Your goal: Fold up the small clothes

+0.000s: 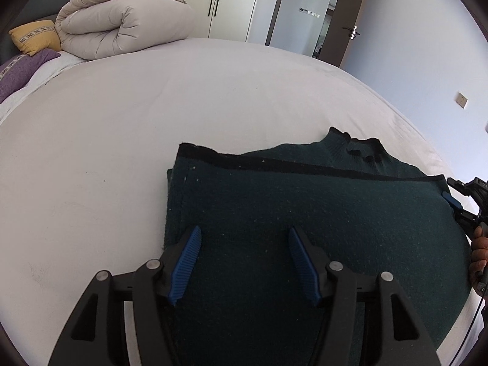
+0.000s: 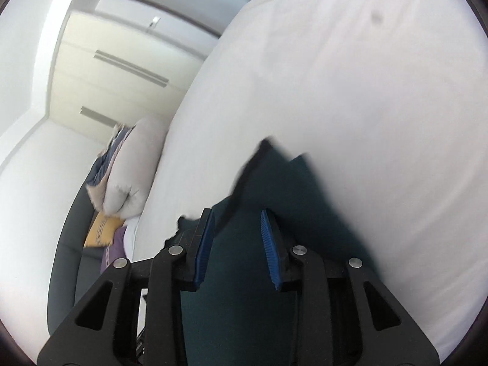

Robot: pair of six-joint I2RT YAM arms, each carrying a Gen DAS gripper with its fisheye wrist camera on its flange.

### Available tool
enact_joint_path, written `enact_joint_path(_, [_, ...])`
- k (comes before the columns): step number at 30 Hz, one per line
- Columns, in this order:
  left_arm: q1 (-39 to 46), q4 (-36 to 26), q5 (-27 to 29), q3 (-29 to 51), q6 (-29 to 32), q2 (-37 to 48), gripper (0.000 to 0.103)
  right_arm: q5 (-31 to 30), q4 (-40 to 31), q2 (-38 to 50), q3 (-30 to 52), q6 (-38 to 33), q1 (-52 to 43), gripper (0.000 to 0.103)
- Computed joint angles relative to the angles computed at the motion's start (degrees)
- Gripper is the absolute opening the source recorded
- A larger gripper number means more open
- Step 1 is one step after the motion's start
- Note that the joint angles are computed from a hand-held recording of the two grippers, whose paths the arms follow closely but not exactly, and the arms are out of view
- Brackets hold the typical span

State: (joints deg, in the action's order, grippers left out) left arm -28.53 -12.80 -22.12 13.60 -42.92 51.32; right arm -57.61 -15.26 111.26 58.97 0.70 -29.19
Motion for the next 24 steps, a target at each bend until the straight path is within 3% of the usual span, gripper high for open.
enact_joint_path(4, [0.5, 2.1, 0.5, -1.1, 0.2, 0.1, 0.064, -2.5, -4.5, -6.2, -2.9, -3.2, -4.6, 0.035])
enact_joint_path(7, [0.4, 2.1, 0.3, -1.0, 0.3, 0.3, 0.064, -9.3, -17.9, -14.4, -7.5, -16.2, -0.2, 0.035])
enact_joint_path(9, [0.2, 1.8, 0.1, -0.8, 0.2, 0.2, 0.064, -8.7, -24.1, -20.1, -12.2, -23.5, 8.2, 0.043])
enact_joint_path(12, [-0.1, 1.8, -0.3, -0.8, 0.0, 0.3, 0.064, -4.4, -13.8, -25.2, -22.9, -15.7, 22.7, 0.044])
enact_joint_path(15, [0.2, 2.3, 0.2, -1.2, 0.0, 0.0, 0.064, 2.1, -1.7, -21.4, -28.4, -6.8, 31.3, 0.043])
enact_joint_path(18, [0.6, 2.6, 0.7, -1.9, 0.3, -1.1, 0.064, -0.5, 1.0, -17.3, -29.1, -9.1, 26.2, 0.035])
enact_joint_path(21, [0.9, 2.7, 1.1, -2.8, 0.4, -2.8, 0.064, -5.0, -7.9, -13.7, -26.5, -18.3, 12.8, 0.035])
enact_joint_path(24, [2.3, 0.9, 3.1, -2.6, 0.7, -5.1, 0.065, -3.5, -13.7, -13.2, -24.2, -23.2, 0.4, 0.036])
